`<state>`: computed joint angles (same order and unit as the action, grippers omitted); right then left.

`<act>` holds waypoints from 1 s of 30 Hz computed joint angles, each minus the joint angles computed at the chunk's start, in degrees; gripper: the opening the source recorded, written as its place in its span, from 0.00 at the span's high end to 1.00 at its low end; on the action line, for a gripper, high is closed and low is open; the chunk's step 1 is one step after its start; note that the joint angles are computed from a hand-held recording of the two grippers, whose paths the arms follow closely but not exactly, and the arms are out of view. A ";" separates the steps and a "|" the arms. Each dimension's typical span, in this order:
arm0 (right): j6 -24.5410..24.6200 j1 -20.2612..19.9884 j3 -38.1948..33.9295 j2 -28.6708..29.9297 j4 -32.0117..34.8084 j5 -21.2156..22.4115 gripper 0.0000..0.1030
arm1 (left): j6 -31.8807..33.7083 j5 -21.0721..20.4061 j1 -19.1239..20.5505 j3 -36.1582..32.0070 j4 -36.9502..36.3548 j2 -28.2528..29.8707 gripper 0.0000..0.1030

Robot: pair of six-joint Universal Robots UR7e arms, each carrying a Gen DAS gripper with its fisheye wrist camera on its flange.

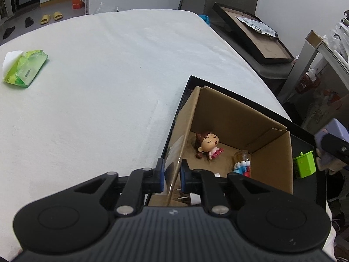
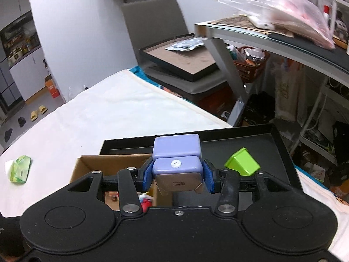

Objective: Organize rigid objects
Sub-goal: 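Lift the lavender toy and carry it over the box with the right tool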

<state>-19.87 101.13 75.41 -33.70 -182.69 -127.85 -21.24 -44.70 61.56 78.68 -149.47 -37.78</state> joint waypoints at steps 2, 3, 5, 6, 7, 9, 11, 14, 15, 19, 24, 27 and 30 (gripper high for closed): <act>-0.21 0.39 -0.48 0.53 0.30 0.06 0.56 | -0.09 -0.43 0.08 0.23 -0.13 -0.21 0.87; -0.35 0.58 -0.81 0.85 0.50 0.04 0.56 | -0.14 -0.68 0.14 0.30 -0.17 -0.30 0.87; -0.70 0.98 -1.52 1.57 0.95 0.03 0.56 | -0.31 -1.17 0.25 0.34 -0.14 -0.43 0.87; -0.84 1.06 -1.82 1.80 1.26 0.11 0.56 | -0.48 -1.51 0.32 0.39 -0.15 -0.54 0.87; -0.94 1.20 -2.14 2.13 1.57 0.16 0.56 | -0.65 -1.80 0.41 0.39 -0.18 -0.60 0.87; -1.18 1.41 -2.58 2.68 2.13 0.31 0.56 | -0.82 -2.26 0.57 0.38 -0.19 -0.70 0.87; -1.25 1.55 -3.33 3.40 2.93 0.27 0.56 | -0.81 -2.59 0.71 0.39 -0.23 -0.80 0.87; -0.56 1.65 -4.34 4.31 4.40 0.25 0.56 | -0.88 -3.02 0.80 0.52 -0.34 -0.96 0.86; -0.32 1.66 -4.74 4.62 4.90 0.24 0.56 | -0.91 -3.14 0.83 0.54 -0.36 -0.98 0.86; 0.59 1.69 -6.16 5.70 6.42 0.38 0.56 | -1.09 -3.82 1.09 0.52 -0.30 -1.18 0.86; 3.13 1.51 -7.85 6.77 8.81 1.85 0.55 | -1.44 -4.62 1.32 0.59 -0.24 -1.46 0.86; 3.80 1.42 -8.63 7.57 8.88 2.09 0.55 | -1.43 -4.66 1.37 0.66 -0.20 -1.48 0.86; 3.76 1.26 -8.93 7.96 8.55 2.40 0.55 | -1.29 -4.97 1.44 0.63 -0.36 -1.51 0.86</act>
<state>-16.11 102.38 66.48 -25.74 -174.13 -125.45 -22.53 -49.67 63.00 79.31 -149.83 -39.28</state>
